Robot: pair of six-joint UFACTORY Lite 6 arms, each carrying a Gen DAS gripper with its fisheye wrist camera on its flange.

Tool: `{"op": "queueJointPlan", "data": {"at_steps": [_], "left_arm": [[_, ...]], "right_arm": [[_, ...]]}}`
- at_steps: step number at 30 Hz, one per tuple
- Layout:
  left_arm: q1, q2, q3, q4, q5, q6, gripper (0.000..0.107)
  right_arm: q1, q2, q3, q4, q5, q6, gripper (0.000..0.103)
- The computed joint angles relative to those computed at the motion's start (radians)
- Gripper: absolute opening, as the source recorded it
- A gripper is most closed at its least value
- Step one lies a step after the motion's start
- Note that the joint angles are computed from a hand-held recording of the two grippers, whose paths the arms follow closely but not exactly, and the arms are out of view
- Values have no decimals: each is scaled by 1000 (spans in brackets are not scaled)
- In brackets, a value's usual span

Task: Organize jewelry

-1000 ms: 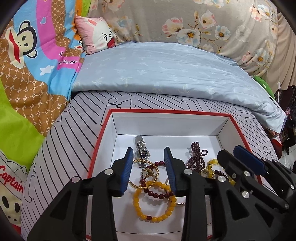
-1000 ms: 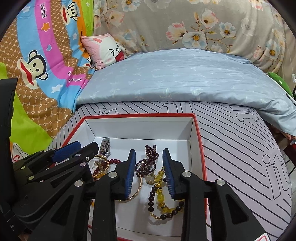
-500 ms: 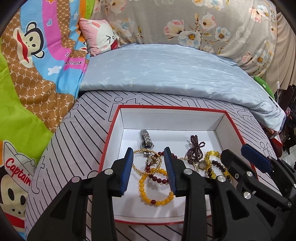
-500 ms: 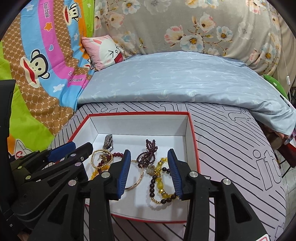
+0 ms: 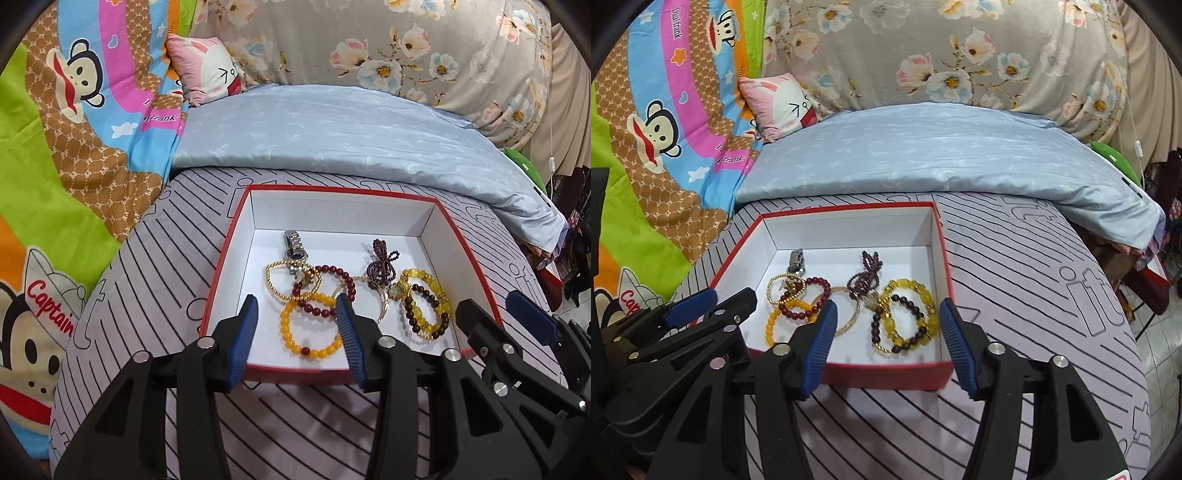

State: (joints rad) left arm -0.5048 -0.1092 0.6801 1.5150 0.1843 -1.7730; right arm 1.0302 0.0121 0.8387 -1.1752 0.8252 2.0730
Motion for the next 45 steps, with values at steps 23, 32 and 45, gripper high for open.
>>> {"op": "queueJointPlan", "data": {"at_steps": [23,32,45], "left_arm": [[-134,-220,-287,66,168,-198,71],[-197,-215,-334,192,273,-369,78],[-208,-120,-364,381,327,-599,79]], "right_arm": [[264,-20,-111,121,183,168,79],[280,-2,-138,110,178,231,84],[261,79,-151,87,110,281,84]]}}
